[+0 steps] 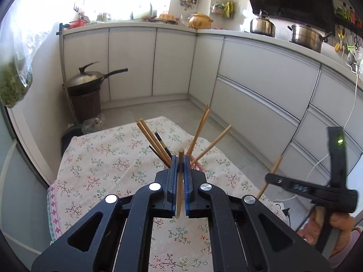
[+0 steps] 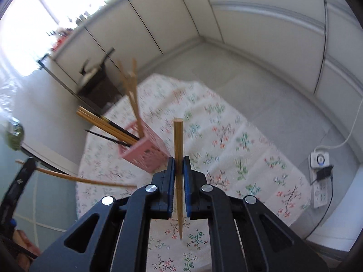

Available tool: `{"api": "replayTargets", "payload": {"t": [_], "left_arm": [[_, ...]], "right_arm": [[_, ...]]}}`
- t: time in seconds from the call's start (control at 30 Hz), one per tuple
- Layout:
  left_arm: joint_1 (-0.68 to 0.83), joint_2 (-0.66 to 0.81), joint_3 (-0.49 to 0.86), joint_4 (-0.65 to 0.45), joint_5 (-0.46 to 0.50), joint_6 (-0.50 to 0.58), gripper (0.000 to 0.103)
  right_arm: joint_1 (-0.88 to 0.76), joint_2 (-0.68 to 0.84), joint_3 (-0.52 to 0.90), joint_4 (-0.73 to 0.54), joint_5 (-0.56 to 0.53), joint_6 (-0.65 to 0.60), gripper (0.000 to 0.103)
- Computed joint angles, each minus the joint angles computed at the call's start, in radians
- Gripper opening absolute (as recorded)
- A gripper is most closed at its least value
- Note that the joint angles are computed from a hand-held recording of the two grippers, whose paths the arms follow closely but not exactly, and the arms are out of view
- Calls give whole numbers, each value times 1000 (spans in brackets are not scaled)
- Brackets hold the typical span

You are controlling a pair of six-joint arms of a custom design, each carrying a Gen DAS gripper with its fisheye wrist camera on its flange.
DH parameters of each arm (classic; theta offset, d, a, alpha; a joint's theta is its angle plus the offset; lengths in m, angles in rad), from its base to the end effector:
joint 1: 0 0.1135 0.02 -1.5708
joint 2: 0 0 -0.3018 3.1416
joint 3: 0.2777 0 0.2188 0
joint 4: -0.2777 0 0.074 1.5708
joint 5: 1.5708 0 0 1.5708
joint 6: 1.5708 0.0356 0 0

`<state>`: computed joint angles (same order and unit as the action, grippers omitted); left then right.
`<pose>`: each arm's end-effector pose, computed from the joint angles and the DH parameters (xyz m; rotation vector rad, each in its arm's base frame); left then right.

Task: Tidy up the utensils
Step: 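Lift the bamboo chopstick with the left gripper over the pink holder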

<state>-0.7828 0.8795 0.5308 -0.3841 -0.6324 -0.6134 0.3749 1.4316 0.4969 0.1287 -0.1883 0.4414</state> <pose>0.1015 -0.0713 0.2618 -0.1284 2.1378 -0.0755 0.2086 0.0893 0.2001 -0.0115 2.4458 0.6020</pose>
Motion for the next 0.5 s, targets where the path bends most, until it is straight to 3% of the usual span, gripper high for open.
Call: {"api": "replayTargets", "payload": {"t": [0.3, 0.5], "left_arm": [[-108, -55, 83, -131, -175, -93, 4], [-120, -64, 166, -103, -249, -43, 4]], "right_arm": [[-63, -299, 68, -116, -74, -25, 8], [-106, -336, 194, -166, -134, -29, 8]]}}
